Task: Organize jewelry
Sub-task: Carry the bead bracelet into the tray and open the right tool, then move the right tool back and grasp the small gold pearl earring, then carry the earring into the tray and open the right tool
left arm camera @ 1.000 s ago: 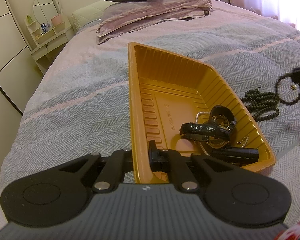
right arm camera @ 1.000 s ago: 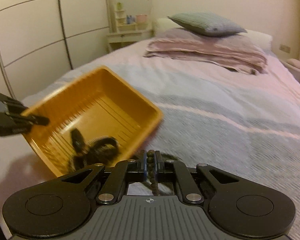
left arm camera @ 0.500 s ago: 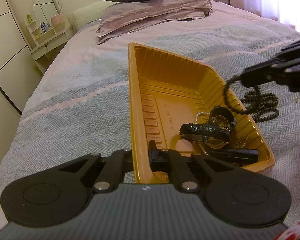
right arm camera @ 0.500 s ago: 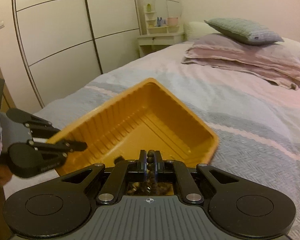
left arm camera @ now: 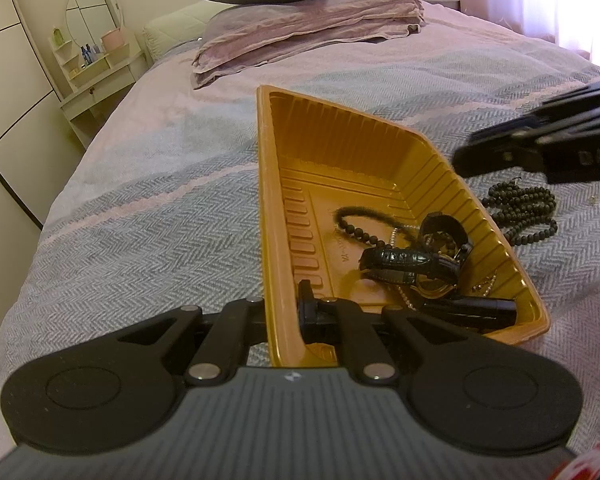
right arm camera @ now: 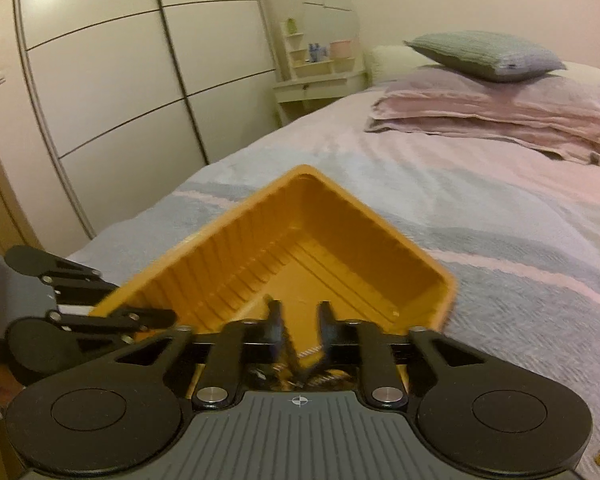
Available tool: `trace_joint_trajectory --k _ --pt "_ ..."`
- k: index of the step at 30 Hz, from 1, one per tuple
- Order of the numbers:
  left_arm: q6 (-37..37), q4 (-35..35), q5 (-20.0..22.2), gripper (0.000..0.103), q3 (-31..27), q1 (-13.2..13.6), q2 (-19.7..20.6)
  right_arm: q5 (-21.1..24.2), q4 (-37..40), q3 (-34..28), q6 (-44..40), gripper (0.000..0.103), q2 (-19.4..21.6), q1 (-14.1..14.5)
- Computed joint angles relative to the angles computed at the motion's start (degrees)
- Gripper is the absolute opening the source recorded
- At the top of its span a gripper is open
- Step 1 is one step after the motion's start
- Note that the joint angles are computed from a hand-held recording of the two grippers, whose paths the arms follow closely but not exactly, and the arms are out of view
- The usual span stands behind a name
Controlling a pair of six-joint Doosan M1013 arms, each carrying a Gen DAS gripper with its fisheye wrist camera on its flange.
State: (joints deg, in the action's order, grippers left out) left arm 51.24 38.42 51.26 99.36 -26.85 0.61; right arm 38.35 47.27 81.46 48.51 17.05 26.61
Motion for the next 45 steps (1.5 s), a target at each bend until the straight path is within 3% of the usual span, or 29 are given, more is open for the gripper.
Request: trace_joint_trajectory --k 1,9,14,20,24,30,32,34,39,42,45 --pt "-0.04 -0.02 -0.03 0.006 -0.03 0.0 0.01 -0.5 -0.88 0.51 0.68 0.042 -0.35 -0.27" --pt "-0.16 0.03 -0.07 0.006 -0.06 -0.03 0.02 -3.34 -11.6 5.95 8.67 0.047 -3.74 -2.89" --pt "-0.25 0.03 -0.3 0.007 0.07 0.08 -0.13 -6.78 -24.57 10.23 19.32 0.048 -6.15 -4.64" --pt "-0.23 0.03 -0.25 0.007 0.02 0.06 -0.12 -7.77 -40.44 13.34 32.48 0.048 -7.52 -6.72" --pt "-0.2 0.15 -0.15 0.007 0.0 0.01 -0.15 -7.9 -41.49 13.74 33.84 0.048 -7.32 -8.28" --pt "-0.12 0.11 0.05 0.007 -0.08 0.0 -0.12 -8.41 -42.48 12.36 30.62 0.048 -5.49 -8.23" --pt "-0.11 0.11 0.06 0.007 -0.07 -0.01 -0.14 -8.65 -40.22 12.05 27.38 0.046 -4.88 -8.49" --pt "-0.1 0.12 0.06 0.007 -0.06 -0.01 -0.14 -8.3 -39.02 11.55 25.41 0.034 -4.13 -8.59" --pt "0.01 0.02 0.1 0.007 -0.12 0.02 -0.14 -8.04 -38.91 10.06 26.64 0.027 -2.36 -8.5" --pt "-0.12 0.12 0.06 0.007 -0.08 -0.02 -0.13 -7.7 -40.19 9.6 27.23 0.009 -1.94 -8.14" --pt "-0.12 0.14 0.06 0.007 -0.08 -0.02 -0.12 -8.78 -41.57 9.96 27.8 0.008 -2.4 -7.62"
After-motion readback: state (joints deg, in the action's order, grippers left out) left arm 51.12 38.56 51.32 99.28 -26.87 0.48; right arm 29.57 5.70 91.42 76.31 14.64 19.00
